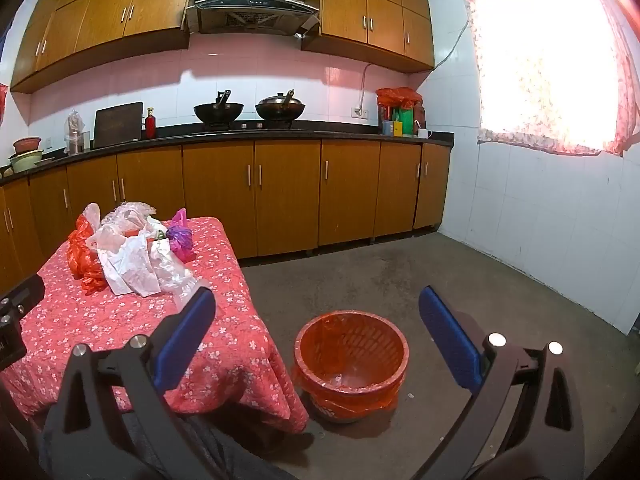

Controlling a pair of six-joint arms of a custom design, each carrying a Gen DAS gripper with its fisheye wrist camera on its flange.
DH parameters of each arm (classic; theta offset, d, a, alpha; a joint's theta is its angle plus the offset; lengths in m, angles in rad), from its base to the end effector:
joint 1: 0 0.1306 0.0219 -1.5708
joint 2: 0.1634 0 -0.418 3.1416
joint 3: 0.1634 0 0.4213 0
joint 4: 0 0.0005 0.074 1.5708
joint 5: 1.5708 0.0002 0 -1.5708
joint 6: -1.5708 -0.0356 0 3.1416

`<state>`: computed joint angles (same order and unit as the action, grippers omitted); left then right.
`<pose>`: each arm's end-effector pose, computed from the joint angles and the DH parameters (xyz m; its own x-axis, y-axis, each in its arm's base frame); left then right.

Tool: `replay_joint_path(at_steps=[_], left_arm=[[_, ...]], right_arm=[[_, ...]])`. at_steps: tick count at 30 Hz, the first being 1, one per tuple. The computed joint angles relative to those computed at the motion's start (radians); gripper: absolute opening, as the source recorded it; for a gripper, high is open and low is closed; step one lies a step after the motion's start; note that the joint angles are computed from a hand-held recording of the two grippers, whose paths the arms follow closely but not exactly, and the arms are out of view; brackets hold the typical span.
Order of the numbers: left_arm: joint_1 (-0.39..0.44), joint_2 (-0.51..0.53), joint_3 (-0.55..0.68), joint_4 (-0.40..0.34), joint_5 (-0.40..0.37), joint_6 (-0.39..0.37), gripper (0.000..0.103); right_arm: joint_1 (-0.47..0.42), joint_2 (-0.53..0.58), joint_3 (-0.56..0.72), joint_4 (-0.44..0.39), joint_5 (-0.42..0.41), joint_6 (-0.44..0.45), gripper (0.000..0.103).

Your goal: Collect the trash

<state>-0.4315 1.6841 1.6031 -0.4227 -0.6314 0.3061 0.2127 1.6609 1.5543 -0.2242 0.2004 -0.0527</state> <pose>0.5953 -0.2515 0.4488 -0.3783 -0.0936 -0.9209 -0.2579 0.9661 0.0077 0.6355 0.1295 0.4549 -0.3182 -0.0159 -0.9479 -0.0061 0.9999 -0.0147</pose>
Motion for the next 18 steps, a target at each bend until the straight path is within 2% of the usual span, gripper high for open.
replay_joint_path(at_steps=[18], left_arm=[[0.0, 0.001, 0.003, -0.007, 0.004, 0.004, 0.101]], right_arm=[[0.003, 0.001, -0.001, 0.0, 0.0, -0.003, 0.099]])
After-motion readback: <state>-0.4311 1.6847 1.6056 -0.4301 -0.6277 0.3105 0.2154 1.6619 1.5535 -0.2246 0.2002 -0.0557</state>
